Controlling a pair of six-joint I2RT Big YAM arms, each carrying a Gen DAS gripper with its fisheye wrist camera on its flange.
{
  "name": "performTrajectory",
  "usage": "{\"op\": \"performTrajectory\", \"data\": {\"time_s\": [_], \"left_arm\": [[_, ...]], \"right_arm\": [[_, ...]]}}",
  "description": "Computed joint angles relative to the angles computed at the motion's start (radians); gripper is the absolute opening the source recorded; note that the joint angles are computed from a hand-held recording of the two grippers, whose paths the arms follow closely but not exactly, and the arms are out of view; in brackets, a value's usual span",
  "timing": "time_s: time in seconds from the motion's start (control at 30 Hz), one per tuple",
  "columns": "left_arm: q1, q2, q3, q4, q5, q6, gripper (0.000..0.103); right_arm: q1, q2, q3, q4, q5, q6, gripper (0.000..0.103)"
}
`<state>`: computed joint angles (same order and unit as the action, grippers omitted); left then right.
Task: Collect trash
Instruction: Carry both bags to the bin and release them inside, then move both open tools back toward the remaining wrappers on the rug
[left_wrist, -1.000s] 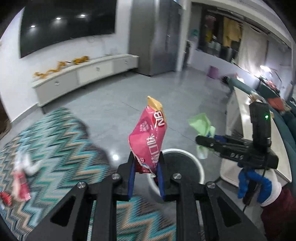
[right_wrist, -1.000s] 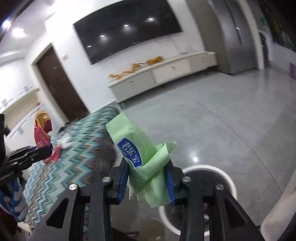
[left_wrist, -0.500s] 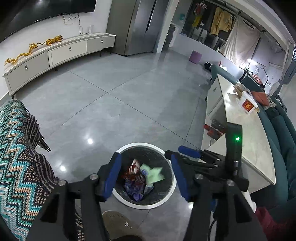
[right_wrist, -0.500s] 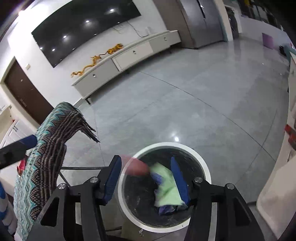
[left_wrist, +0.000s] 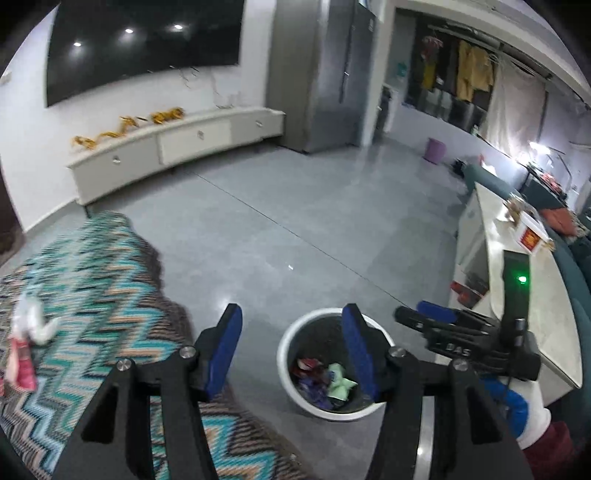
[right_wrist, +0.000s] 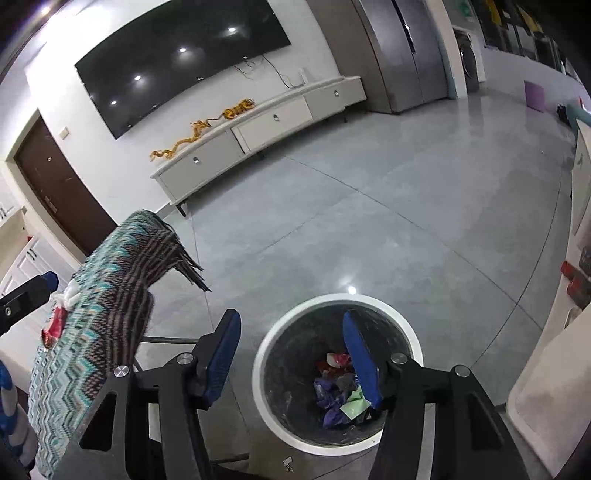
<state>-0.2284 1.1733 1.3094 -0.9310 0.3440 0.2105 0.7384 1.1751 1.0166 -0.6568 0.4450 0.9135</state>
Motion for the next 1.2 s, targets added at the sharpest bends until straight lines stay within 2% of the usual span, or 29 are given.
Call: {"op": "performTrajectory", "data": {"time_s": [0.27,0.7,0.77,0.97,1.2], "left_arm": [[0.126,-0.102,-0.05,0.029,-0.033,-0.003,0.054],[0.338,-0.195,-0.082,0.027,0.051,-0.01,0.054],[0.375,-0.213,-0.089,0.029,0.071,-0.006,0.054],[0.514,-0.247,-0.101,0.03,0.159,0.014,0.055],[0.701,-0.285,-0.126,0.062,0.276,0.033,0.055]], "right_arm": [[0.079,0.033,0.087,-0.056,0.062,-0.006,0.063],[0.201,0.119,0.289,-0.18,0.183,-0.066,0.08],[0.218,0.139,0.325,-0.199,0.2,-0.076,0.081],[0.278,0.203,0.437,-0.262,0.273,-0.102,0.097],[0.322,0.282,0.548,-0.26,0.289,-0.125,0.102]]}}
